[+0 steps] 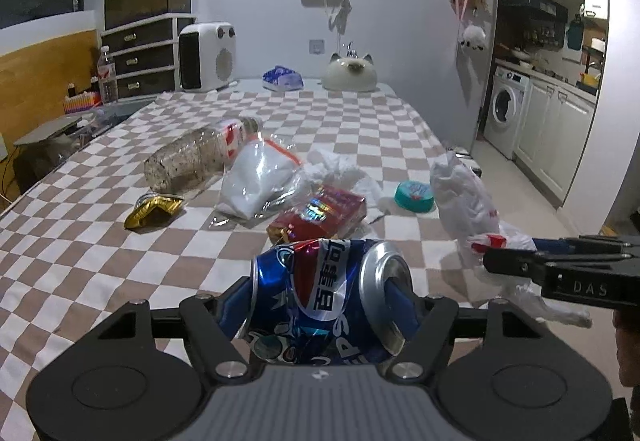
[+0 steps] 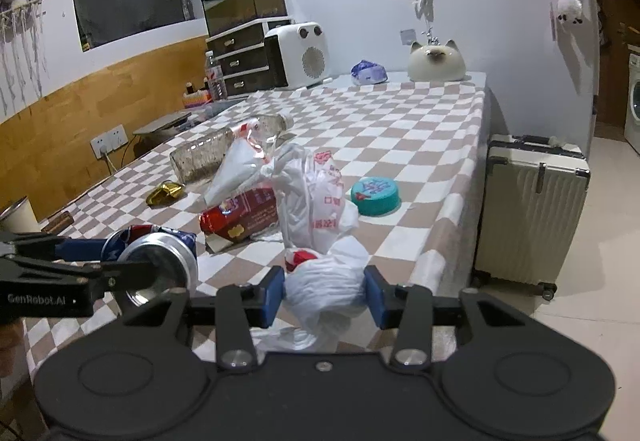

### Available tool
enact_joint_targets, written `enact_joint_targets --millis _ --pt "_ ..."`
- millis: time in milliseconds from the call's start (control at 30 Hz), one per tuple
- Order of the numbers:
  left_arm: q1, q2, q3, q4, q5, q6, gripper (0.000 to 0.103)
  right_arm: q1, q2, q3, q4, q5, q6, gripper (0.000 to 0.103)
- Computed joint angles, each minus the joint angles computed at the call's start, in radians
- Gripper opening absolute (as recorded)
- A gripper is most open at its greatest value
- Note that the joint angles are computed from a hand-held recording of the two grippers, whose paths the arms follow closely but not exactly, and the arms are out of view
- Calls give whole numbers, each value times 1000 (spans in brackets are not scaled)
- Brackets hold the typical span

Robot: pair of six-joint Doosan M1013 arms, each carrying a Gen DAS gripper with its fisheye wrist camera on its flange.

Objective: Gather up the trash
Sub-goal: 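Lift the Pepsi can and white bag and carry both toward the trash bin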

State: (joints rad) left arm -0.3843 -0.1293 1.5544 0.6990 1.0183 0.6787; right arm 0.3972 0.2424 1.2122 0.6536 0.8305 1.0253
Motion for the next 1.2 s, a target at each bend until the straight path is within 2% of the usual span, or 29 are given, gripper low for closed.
enact_joint_targets --millis 233,633,900,1200 --pt "-34 13 -26 51 51 -75 71 -19 -24 16 0 -12 25 44" --pt "-97 81 -99 74 35 -96 71 -89 -76 59 -27 -67 43 44" --pt "-121 169 -180 21 -27 -26 71 -151 -92 74 -91 -88 105 45" --pt "-126 290 -302 -120 -55 107 71 -220 -78 71 -164 -87 178 45"
